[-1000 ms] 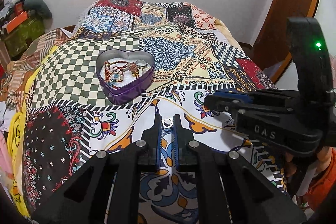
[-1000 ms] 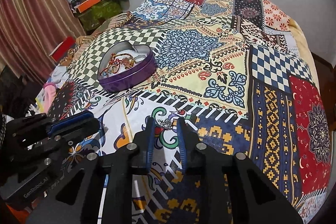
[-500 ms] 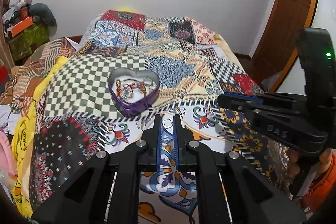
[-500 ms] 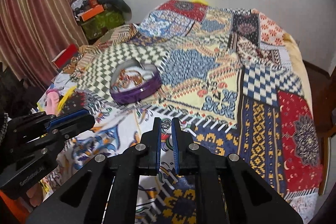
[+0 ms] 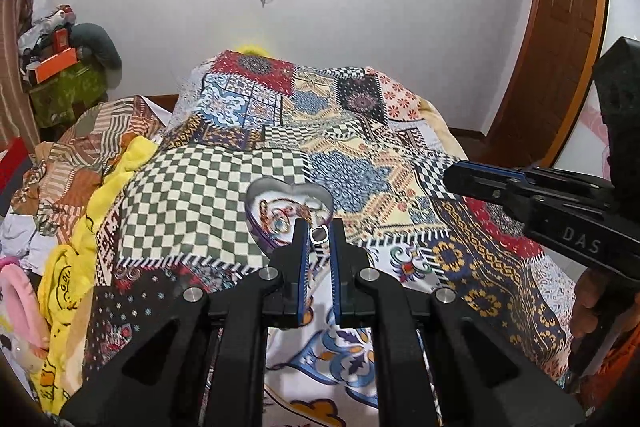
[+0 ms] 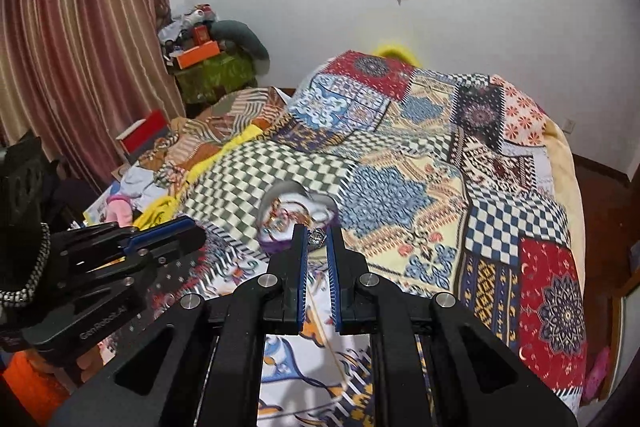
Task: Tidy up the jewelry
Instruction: 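Carry the held ring to the heart tin and open both tools inside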
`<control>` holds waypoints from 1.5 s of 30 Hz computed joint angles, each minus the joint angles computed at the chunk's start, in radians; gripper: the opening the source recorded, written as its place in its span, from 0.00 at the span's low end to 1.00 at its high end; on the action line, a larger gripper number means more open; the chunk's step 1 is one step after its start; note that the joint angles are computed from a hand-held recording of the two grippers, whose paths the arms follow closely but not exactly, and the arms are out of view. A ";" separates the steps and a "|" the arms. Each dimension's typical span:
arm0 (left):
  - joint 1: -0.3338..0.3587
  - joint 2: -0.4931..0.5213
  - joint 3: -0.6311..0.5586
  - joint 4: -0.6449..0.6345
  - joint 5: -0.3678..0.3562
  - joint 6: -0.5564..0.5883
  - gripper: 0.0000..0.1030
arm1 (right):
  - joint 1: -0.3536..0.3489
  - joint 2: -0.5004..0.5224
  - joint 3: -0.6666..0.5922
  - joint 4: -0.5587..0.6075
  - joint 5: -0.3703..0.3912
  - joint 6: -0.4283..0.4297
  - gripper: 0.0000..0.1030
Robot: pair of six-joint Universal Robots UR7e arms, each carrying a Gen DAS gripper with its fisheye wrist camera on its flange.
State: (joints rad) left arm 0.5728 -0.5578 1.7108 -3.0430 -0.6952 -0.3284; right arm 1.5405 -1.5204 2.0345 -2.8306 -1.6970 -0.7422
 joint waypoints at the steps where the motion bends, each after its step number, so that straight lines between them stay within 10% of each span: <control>1: 0.003 -0.001 -0.002 -0.002 0.001 0.006 0.08 | 0.002 0.003 -0.002 -0.002 0.004 0.000 0.08; 45: 0.191 0.116 -0.237 0.126 -0.156 0.112 0.08 | 0.006 0.318 -0.288 0.232 -0.068 0.113 0.08</control>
